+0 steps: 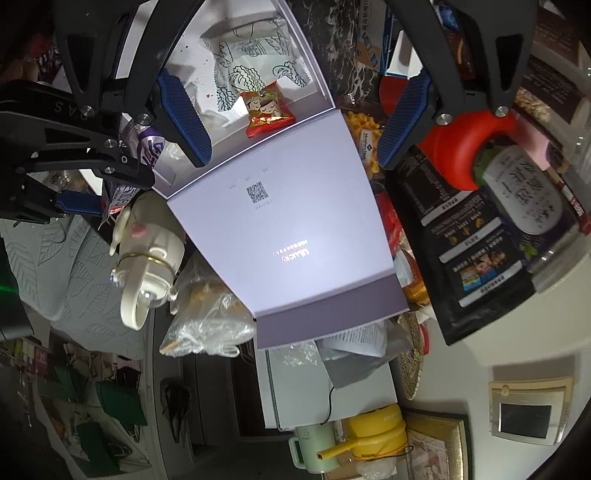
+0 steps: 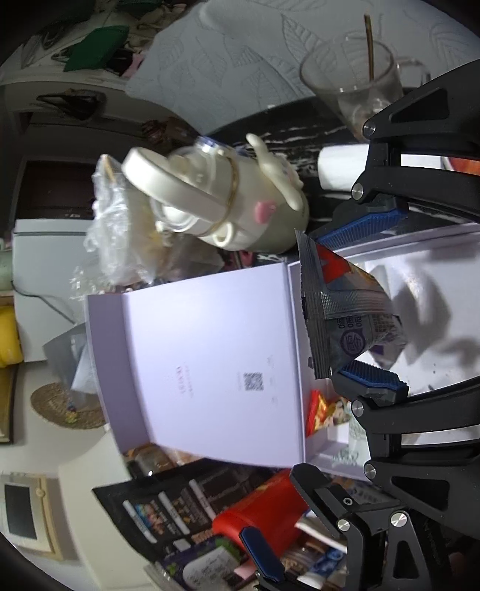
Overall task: Organize soft objects
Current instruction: 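Release the white pouch into the box with the left tool while the right tool drops the silver bag in, then withdraw both open tools from the box back over the table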
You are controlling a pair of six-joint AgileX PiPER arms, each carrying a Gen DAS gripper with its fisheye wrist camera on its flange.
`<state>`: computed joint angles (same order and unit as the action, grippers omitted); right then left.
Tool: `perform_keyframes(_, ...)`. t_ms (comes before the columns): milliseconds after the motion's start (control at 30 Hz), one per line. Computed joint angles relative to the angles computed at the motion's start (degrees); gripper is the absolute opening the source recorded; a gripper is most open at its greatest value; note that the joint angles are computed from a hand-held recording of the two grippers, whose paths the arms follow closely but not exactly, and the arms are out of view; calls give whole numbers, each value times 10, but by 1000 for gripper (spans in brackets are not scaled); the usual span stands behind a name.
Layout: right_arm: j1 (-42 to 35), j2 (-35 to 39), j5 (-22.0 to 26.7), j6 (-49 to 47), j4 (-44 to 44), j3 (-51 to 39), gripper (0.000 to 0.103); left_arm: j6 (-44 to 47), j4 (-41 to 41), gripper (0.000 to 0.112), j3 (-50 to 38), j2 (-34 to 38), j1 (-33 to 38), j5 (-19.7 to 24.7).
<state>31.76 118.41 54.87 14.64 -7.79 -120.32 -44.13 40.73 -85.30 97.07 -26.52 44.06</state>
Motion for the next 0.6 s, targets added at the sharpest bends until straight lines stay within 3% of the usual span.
perform_keyframes(100, 16, -20, -6, 25, -31, 11, 68, -2, 5, 92, 1, -19, -7, 12)
perform_keyframes(300, 39, -45, 19, 52, -72, -9, 68, -11, 21, 92, 14, -63, -26, 37)
perform_keyframes(600, 85, -151, -4, 114, -141, 88, 68, -29, 49, 92, 29, -130, -75, 79)
